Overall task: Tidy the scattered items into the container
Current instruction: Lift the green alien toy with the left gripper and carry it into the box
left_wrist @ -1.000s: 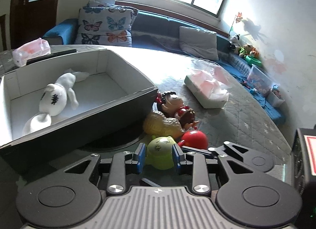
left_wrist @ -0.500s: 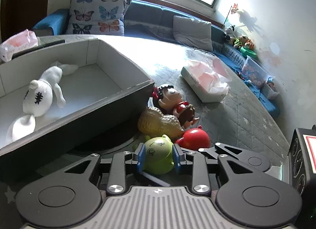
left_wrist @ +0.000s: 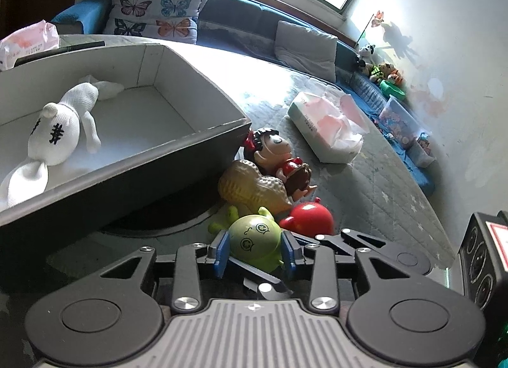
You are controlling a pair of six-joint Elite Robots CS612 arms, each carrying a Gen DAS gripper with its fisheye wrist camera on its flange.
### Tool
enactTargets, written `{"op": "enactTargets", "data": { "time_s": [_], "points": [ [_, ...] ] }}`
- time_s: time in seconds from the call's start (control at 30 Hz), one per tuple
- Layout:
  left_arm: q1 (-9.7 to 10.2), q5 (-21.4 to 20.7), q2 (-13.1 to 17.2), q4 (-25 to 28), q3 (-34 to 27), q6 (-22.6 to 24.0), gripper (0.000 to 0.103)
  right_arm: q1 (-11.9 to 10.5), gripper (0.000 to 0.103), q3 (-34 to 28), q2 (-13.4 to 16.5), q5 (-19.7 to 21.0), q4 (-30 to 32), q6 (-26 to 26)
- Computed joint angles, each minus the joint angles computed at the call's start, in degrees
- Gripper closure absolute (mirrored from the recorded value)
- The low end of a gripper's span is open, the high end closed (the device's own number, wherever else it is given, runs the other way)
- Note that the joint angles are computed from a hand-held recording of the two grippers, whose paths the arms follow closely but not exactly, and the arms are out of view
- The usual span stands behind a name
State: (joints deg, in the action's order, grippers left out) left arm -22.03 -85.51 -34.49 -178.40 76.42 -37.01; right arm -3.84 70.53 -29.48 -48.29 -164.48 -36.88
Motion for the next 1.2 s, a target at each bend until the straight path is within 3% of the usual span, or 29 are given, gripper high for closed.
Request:
{"op": "enactTargets", "data": {
  "time_s": [0.33,0.6,0.9,1.2],
  "points": [
    [-0.79,4.71,-2.29,-5.67,2.60,2.27,0.065,-0.18,0.054,1.81,-1.72,2.97,-5.05,-0.93],
    [-0.07,10.02,-2.61,-5.98,0.49,5.27,0.065,1.03,0.054,-3.71,-0.06,5.93,-6.24,-0.15],
    [2.29,11.64,-0.26,-1.86,-4.32,3.30,0.065,3.49,0.054,-15.95,5.21,6.16,3.45,-1.51],
    [5.17,8.24,3.22,0.02,-8.43,-2.18,0.066,5.53,0.054,-26.87,10.26,3.46,16.19,-3.12]
  ]
}}
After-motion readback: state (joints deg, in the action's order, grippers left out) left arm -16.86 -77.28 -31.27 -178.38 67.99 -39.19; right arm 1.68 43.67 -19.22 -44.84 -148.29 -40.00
